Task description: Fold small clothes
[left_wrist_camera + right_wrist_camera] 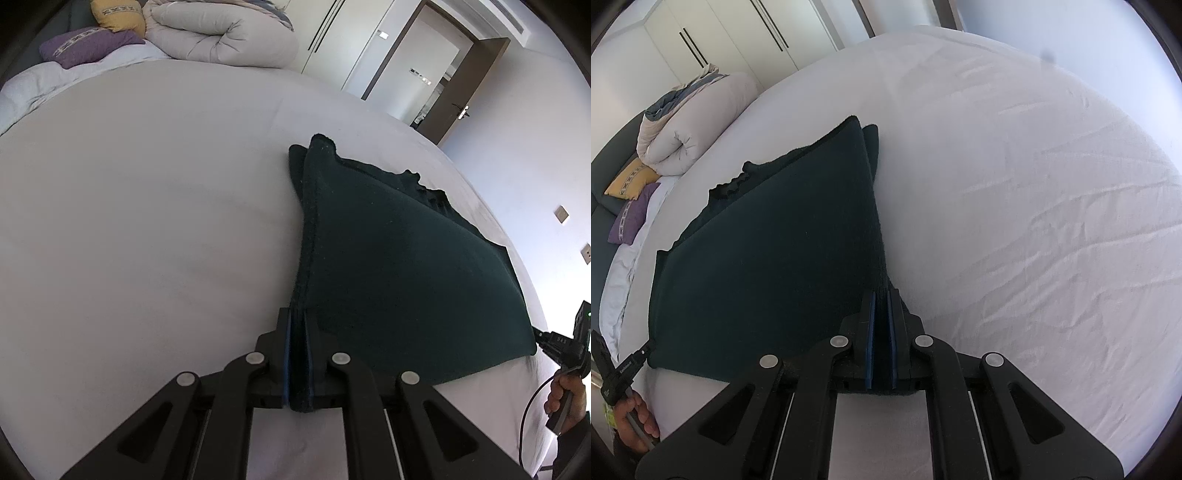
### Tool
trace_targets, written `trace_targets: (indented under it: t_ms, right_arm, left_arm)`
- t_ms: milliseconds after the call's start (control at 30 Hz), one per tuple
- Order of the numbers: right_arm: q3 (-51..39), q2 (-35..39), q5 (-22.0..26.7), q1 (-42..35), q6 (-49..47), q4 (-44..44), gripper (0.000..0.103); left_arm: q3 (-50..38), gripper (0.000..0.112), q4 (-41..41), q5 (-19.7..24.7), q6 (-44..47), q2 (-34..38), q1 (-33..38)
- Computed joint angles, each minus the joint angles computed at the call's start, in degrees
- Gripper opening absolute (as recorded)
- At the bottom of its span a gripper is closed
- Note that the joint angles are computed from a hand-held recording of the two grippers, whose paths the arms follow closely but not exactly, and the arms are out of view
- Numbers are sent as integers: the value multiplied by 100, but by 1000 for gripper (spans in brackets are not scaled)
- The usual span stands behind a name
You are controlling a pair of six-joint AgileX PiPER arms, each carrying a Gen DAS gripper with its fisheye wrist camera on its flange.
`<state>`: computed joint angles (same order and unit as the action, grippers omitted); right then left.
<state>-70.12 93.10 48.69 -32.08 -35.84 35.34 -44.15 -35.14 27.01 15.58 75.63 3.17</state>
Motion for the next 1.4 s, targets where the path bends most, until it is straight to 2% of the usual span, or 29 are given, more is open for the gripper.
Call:
trace_targets:
  t_ms: [67,100,133,167,267,333,367,467,533,600,667,767,800,867,900,933,1000,1033,1067,1167,1267,1300,1367,1400]
  right_arm:
    - [72,12,-46,-52,-141,148,5]
    - [66,18,-35,-73,-179,202,6]
    - [54,2,-28,-99,-163,236,7]
    - [3,-12,-15,-99,-19,153,9]
    - [-55,-288,-172,-71,678,-286,33]
    - [110,-628,-597,6,835,-270,66]
    - [155,-757,-699,69,750,5,70]
    - [-180,-637,-477,552,901,196,72]
    - [-611,-180,56,909,593,962,72]
    - [-1258,598,675,1352,562,1618,71]
    - [-1776,1227,692,1850,853,1750,71]
    - [-2770,2431,1160,2259,1157,2324,71]
    - [-3053,2739,1132,2372,1385,2314,71]
    - [-3491,3090,1023,2478,1595,2143,60]
    - [-3658,3177,962,2460,1670,2014,46]
    - [-3826,3277,991,2390,1781,1925,39]
    - [-4159,3547,1129,2047,1960,1952,13]
    - [-4268,3635,1139,1843,2050,1895,4]
    - [-4400,3737,1142,1638,2150,1828,0]
    - [-4193,3642,776,1093,2147,1925,0]
    - [-4128,3531,614,754,2217,1746,0]
    - [-3929,3369,366,685,2343,1516,0]
    - [-3510,3070,135,497,2407,1558,2]
    - [-3118,2774,-48,451,2370,1615,9]
  left_arm:
    - [3,14,-296,130,288,3,145]
    - [9,20,-429,210,411,-29,227]
    - [-10,24,-334,309,305,-111,299]
    - [-26,33,-97,342,71,-208,304]
    - [-132,36,697,374,-685,-679,321]
    - [-400,36,1122,390,-1077,-775,160]
    - [-647,39,1224,434,-1140,-689,2]
    - [-1434,55,2018,339,-1820,-105,-758]
    - [-1971,56,2606,199,-2250,496,-1217]
    - [-2599,56,3022,278,-2679,1229,-1486]
    - [-3197,56,2973,447,-2674,1925,-1570]
    - [-3796,56,3541,623,-3101,2649,-1658]
    - [-3902,57,3489,690,-3054,2792,-1618]
    - [-3860,59,3245,538,-2695,2929,-1499]
    - [-3816,59,3102,459,-2526,2935,-1451]
    - [-3763,59,2828,402,-2277,2910,-1370]
    - [-3711,59,2549,328,-2004,2904,-1287]
    - [-3653,59,2345,258,-1810,2887,-1232]
    - [-3590,59,2065,184,-1557,2876,-1164]
    - [-3428,59,1297,77,-866,2837,-955]
    - [-3377,59,1152,24,-744,2839,-934]
    - [-3384,59,1154,36,-754,2838,-931]
    - [-3382,59,1599,95,-1202,2743,-1012]
    - [-3426,59,2100,210,-1698,2666,-1119]
